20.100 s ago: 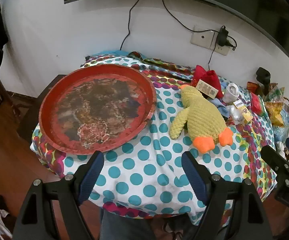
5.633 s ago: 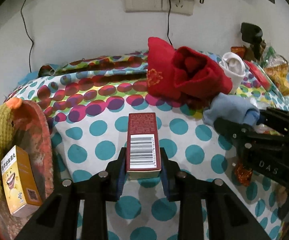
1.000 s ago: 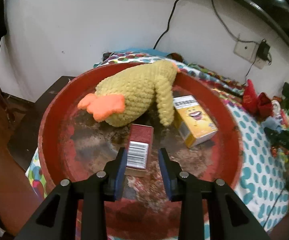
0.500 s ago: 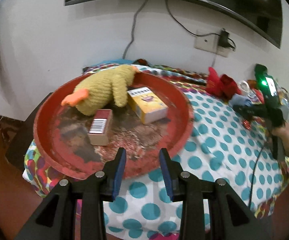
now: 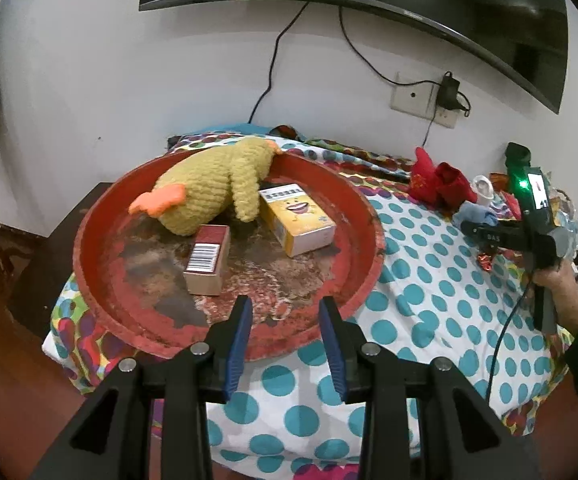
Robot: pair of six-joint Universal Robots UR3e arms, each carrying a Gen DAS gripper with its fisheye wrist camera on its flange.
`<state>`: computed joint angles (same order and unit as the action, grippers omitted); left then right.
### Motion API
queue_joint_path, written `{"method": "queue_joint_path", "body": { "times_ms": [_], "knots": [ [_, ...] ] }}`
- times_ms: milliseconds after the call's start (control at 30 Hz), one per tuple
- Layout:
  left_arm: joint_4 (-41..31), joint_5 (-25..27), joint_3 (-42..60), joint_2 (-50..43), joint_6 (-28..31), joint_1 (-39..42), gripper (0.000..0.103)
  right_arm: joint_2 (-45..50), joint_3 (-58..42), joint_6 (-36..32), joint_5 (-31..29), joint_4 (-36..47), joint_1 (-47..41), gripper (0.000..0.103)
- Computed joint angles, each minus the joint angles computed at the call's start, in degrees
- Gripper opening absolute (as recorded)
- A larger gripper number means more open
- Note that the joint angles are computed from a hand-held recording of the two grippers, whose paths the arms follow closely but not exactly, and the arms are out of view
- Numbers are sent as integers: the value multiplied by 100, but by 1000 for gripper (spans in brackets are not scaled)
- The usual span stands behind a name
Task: Organize objects
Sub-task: 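Carry the blue sock onto the red tray and open the right gripper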
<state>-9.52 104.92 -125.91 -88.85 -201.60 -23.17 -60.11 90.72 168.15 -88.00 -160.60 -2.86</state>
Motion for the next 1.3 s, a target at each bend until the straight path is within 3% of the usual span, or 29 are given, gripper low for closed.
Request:
{"method": "queue_joint_path", "body": {
  "times_ms": [467, 733, 1100, 1300],
  "knots": [
    [-57, -291, -333, 548, -132, 381, 35, -440, -163, 282, -328, 390, 677, 34],
    [-179, -425, -545, 1025, -100, 698, 35, -416, -802, 407, -335, 813, 1312, 34],
    [-467, -658, -931, 1939, 15, 1431, 35, -341, -1554, 1332, 2377, 1948, 941, 34],
    [-624, -946, -1099, 2319, 140, 1836, 35, 279, -2857, 1299, 1785, 2539, 1621, 34]
  ]
}}
